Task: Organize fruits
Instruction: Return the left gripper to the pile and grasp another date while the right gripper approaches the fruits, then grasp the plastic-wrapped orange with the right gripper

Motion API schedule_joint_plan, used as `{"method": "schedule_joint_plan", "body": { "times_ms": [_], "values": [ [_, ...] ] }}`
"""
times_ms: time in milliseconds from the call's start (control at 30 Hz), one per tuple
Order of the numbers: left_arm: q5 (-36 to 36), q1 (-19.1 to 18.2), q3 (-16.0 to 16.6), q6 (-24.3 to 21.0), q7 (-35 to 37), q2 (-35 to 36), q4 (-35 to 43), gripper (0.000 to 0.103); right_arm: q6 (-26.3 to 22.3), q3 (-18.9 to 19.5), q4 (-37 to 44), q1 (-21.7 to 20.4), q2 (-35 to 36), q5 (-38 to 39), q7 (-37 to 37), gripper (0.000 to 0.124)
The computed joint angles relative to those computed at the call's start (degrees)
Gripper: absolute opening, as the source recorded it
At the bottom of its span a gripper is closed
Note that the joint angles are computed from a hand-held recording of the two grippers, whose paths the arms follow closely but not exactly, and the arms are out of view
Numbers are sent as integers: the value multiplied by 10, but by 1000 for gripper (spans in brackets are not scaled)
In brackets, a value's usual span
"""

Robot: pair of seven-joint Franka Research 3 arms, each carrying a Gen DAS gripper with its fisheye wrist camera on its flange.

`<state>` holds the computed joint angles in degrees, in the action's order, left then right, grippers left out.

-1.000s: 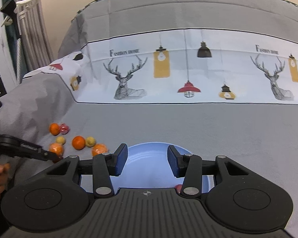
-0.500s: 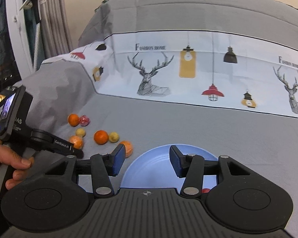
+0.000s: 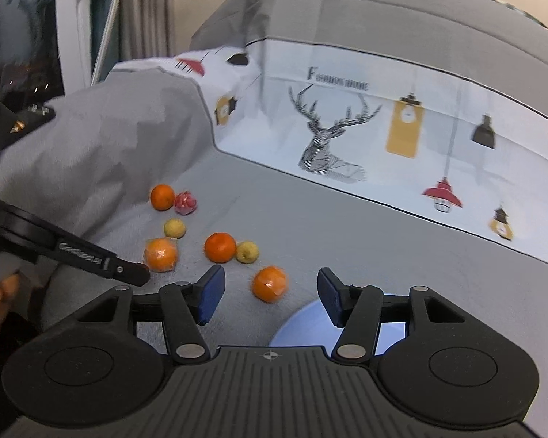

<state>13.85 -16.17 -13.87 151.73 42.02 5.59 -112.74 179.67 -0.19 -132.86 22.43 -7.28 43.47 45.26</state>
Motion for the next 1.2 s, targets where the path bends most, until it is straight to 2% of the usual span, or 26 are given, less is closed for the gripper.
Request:
{"method": "schedule_joint_plan", "body": {
  "times_ms": [100,167,267,367,600,733,767,800,833,867,967,1133,1200],
  "values": [
    [-6,0,0,-13,0,7,9,29,0,22,23,-21,35,-64,46,61],
    [-6,0,0,-21,3,13,17,29,-1,36,35,-39,56,-136,104,64],
    [-1,-2,0,-35,6,22,29,29,-14,36,56,-53,85,-242,187,67],
    [1,-4,1,-46,8,30,39,29,-31,24,81,-51,112,-326,257,71],
    [2,-5,2,-58,12,40,50,29,-70,-4,141,-34,172,-414,345,71],
    [3,-5,2,-60,12,42,52,29,-96,-41,164,-5,195,-490,418,69],
    [4,-6,2,-60,11,42,51,29,-103,-39,167,-7,198,-492,427,63],
    [6,-6,2,-60,10,42,52,29,-105,-23,166,-21,198,-472,413,53],
    [7,-7,3,-60,9,43,53,29,-105,0,165,-41,198,-438,386,49],
    [9,-7,3,-60,8,43,52,29,-103,9,163,-48,196,-423,375,37],
    [14,-7,4,-58,7,42,51,29,-98,13,155,-52,188,-413,357,36],
    [24,-8,5,-46,-3,33,40,29,-83,48,123,-83,149,-308,292,36],
    [34,-10,5,-42,-7,30,37,29,-73,68,106,-99,120,-230,224,36]
  ]
}}
